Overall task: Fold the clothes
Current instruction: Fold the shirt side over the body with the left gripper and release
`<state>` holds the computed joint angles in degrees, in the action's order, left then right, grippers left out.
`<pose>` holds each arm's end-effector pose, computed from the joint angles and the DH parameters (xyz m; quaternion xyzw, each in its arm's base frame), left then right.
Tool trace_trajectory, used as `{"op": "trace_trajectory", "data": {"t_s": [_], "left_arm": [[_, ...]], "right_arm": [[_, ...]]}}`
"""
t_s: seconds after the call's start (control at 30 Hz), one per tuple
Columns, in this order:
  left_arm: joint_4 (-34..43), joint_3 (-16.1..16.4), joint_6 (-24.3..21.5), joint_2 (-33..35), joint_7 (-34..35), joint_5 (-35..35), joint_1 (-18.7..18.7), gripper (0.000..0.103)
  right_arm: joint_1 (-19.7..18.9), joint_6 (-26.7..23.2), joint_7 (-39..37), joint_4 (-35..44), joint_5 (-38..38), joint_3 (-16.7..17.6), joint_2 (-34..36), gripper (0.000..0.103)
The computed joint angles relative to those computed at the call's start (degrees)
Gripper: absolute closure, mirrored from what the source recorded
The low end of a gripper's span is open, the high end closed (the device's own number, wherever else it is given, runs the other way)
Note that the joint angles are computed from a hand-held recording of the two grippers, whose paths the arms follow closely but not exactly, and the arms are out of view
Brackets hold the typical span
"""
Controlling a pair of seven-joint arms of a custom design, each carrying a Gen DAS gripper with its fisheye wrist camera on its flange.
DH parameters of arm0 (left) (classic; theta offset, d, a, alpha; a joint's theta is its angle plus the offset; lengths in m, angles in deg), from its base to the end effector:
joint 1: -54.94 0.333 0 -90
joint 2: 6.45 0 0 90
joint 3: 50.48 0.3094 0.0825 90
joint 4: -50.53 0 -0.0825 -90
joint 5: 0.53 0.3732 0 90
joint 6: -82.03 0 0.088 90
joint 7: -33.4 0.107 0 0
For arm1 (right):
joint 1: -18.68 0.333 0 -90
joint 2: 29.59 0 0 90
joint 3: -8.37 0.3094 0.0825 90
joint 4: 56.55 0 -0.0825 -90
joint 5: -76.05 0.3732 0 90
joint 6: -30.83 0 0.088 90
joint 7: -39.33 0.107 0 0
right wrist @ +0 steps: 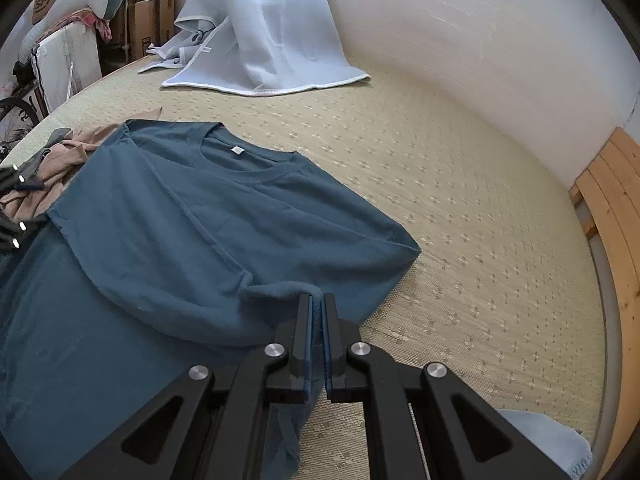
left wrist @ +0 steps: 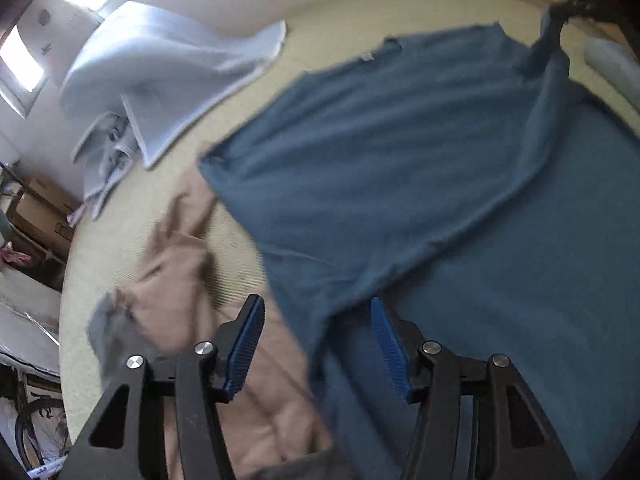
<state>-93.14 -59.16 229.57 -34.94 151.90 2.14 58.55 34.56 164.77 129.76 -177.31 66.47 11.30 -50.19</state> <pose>0.4282 -0.0441 0.5143 -0.4390 0.8536 -0.1054 0.2599 0.4569 0.1568 0.6270 -0.7956 0.5259 -0.2352 0.1872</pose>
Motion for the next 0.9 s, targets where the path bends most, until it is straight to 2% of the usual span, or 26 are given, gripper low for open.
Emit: {"op": "trace_trajectory", "data": {"t_s": [0.03, 0.07, 0.13, 0.2, 0.27, 0.43, 0.53, 0.63, 0.8, 0.9], "left_arm": [[-0.6, -0.9, 0.7, 0.1, -1.1, 1.4, 1.0, 0.044], [-0.8, -1.7, 1.8, 0.6, -2.2, 2.6, 1.8, 0.05], [-0.9, -1.5, 2.8, 1.1, -3.0, 2.9, 1.8, 0.056], [-1.4, -1.3, 3.8, 0.6, -4.6, 2.9, 2.4, 0.095], [-1.9, -0.3, 4.8, -0.4, -6.7, 1.4, 2.7, 0.096], [-2.5, 5.7, 6.9, -4.0, -7.5, -9.2, 0.5, 0.097], [-2.6, 5.1, 5.4, -4.6, -8.7, -9.9, 3.0, 0.097], [-3.1, 4.1, 2.7, -3.8, -10.8, -9.0, 5.4, 0.097], [-5.7, 4.5, 5.2, -4.0, -12.4, -10.4, 5.3, 0.095], [-6.8, 4.6, 6.3, -4.6, -12.9, -11.1, 5.1, 0.095]], "right_arm": [[0.1, -0.2, 0.0, 0.1, 0.0, 0.1, 0.0, 0.101], [0.2, -0.3, -0.1, 0.2, 0.1, 0.2, 0.0, 0.101], [0.2, -0.6, -0.2, 0.3, 0.0, 0.2, 0.1, 0.101], [0.2, -1.2, -0.5, 0.6, -0.3, 0.3, 0.4, 0.101], [0.0, -1.7, -0.5, 0.9, -0.6, 0.3, 0.6, 0.101], [0.1, -1.8, -0.5, 1.5, -0.4, 0.3, 0.8, 0.101], [0.2, -2.1, -0.9, 2.1, 0.3, 0.0, 1.0, 0.101], [0.3, -5.0, -1.8, 4.0, 0.6, 0.1, 2.7, 0.1], [-0.2, -12.9, -3.6, 10.1, 0.3, 0.2, 8.7, 0.1], [-0.5, -13.7, -4.0, 11.7, -0.9, 0.5, 10.9, 0.1]]}}
